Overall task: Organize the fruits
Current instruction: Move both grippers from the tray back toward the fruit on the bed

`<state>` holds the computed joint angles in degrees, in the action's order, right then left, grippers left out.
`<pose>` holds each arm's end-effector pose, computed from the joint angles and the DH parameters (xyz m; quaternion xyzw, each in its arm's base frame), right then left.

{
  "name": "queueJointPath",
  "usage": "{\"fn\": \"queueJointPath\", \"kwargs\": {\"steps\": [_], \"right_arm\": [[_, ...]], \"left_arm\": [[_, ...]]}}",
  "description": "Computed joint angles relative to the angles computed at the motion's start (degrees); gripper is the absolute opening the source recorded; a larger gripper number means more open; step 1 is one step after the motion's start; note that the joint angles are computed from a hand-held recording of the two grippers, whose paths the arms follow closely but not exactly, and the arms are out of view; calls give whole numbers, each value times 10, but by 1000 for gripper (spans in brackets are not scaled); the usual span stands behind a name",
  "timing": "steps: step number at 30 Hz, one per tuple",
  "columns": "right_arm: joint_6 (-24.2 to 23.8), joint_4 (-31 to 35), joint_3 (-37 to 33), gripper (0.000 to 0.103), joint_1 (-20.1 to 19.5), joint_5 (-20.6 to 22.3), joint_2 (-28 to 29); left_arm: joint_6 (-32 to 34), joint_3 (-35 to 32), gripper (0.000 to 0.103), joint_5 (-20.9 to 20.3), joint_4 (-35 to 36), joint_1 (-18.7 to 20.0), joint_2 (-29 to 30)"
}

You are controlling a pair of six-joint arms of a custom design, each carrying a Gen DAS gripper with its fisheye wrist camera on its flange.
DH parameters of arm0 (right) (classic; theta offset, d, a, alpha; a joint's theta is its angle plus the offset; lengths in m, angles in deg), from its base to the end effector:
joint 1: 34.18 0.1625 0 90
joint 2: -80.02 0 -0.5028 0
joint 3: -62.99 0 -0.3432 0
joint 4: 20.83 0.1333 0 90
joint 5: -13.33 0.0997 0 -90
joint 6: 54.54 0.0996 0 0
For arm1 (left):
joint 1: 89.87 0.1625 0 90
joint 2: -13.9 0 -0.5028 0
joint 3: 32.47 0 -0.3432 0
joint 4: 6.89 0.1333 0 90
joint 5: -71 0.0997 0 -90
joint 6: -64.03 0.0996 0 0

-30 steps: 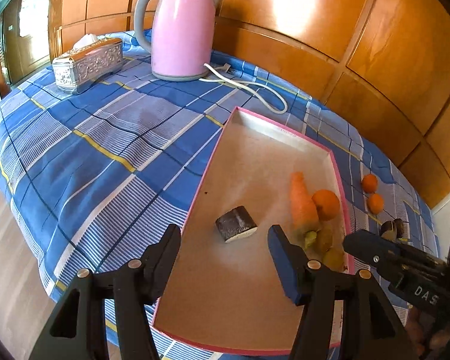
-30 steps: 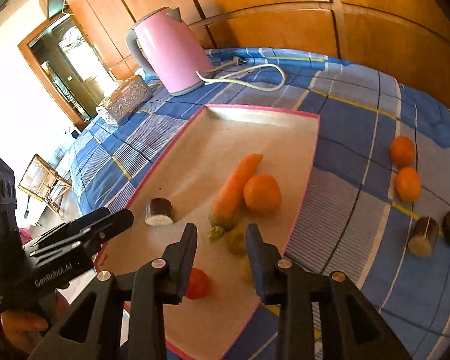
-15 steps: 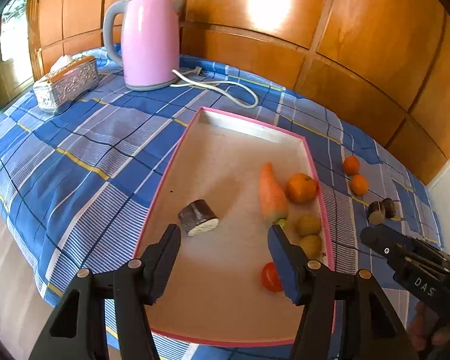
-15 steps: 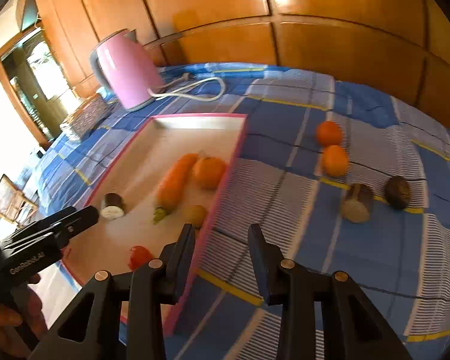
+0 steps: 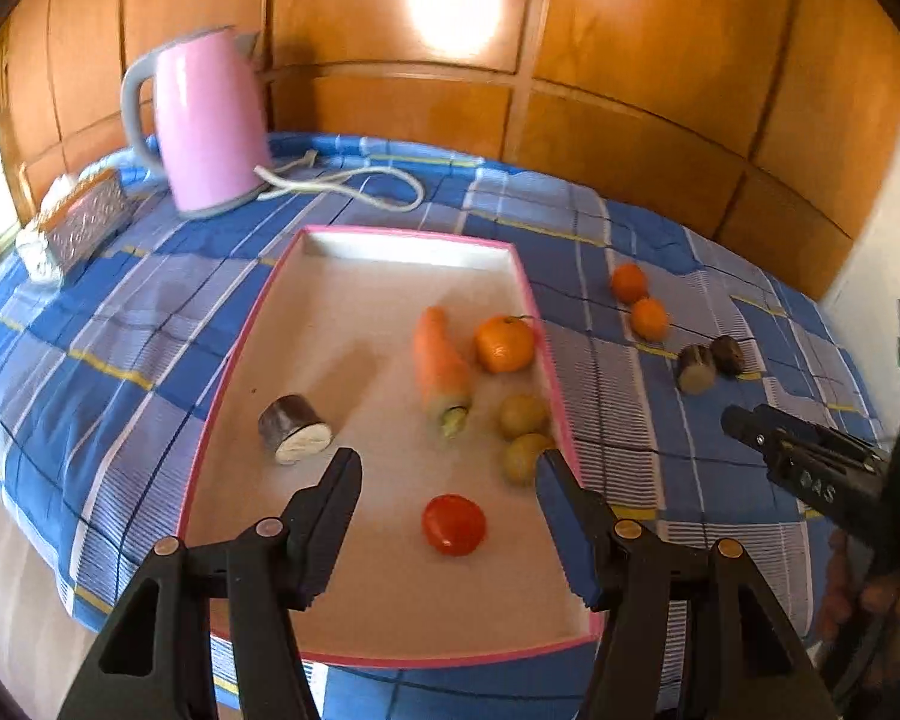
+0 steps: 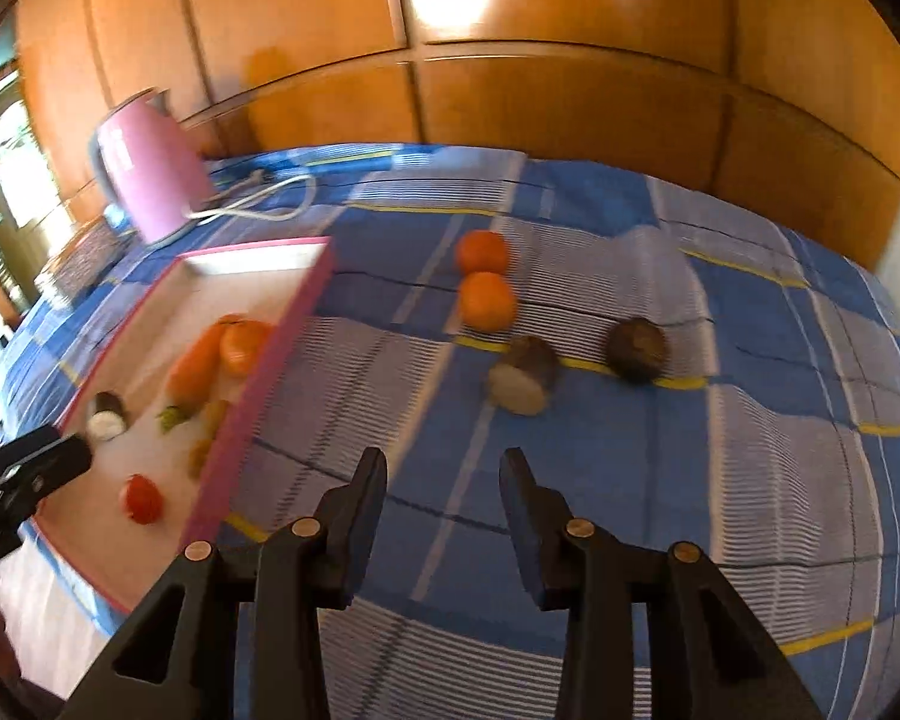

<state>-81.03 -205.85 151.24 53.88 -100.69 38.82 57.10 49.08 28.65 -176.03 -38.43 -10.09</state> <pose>0.0674 -0.7492 0.2556 0.1073 -0.8912 0.3387 0.2819 -0.3125 -0.7239 0.0516 0.1721 0.8852 -0.3114 0.2997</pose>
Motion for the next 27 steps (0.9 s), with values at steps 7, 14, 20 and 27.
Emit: {"fn": "queueJointPath", "kwargs": {"steps": [7,14,20,27], "right_arm": [[13,-5,0,39,-9,-17,-9],[28,-19,8,40,-22,-20,-20],[42,-21,16,40,-33,-23,-27],[41,-39,24,40,-38,-25,-34]], "left_arm": [[22,-7,61,4,-6,-9,6],[56,-2,61,-2,-24,-19,8],[52,-1,61,0,-21,-21,8],[48,-6,61,-8,-12,-20,12]]}}
